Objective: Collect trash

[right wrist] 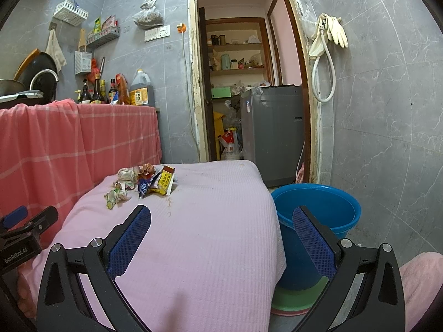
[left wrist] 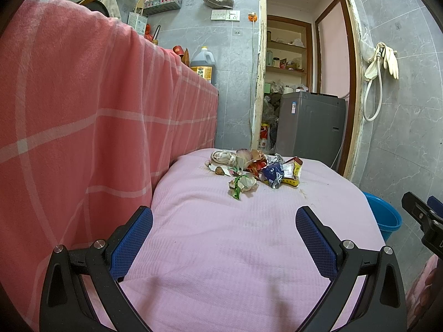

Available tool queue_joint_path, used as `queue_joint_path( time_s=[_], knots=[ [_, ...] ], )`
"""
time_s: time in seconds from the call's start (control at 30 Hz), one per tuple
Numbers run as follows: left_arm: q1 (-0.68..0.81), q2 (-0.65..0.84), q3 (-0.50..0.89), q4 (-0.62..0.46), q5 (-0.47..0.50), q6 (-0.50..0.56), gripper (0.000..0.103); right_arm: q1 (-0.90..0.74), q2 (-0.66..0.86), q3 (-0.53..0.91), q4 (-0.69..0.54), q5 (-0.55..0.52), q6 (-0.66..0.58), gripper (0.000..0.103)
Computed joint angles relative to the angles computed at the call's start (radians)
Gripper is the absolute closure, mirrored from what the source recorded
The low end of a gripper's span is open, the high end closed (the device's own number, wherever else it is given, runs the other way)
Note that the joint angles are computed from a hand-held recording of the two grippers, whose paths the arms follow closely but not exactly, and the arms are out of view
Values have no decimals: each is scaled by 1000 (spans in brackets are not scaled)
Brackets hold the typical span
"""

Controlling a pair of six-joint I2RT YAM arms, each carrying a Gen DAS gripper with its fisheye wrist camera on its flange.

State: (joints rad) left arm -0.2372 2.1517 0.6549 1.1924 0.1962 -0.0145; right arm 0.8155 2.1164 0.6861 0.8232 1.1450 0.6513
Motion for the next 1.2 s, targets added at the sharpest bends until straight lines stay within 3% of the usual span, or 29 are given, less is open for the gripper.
queue_joint_path(
  time_s=[1.0, 1.2],
  knots=[
    [4, -2, 8, -13, 2, 3, 2, 0, -3, -1, -6, -2, 7, 0],
    [0, 47, 48, 4, -12, 7, 2, -20, 4, -10, 49, -22, -26, 0]
  ],
)
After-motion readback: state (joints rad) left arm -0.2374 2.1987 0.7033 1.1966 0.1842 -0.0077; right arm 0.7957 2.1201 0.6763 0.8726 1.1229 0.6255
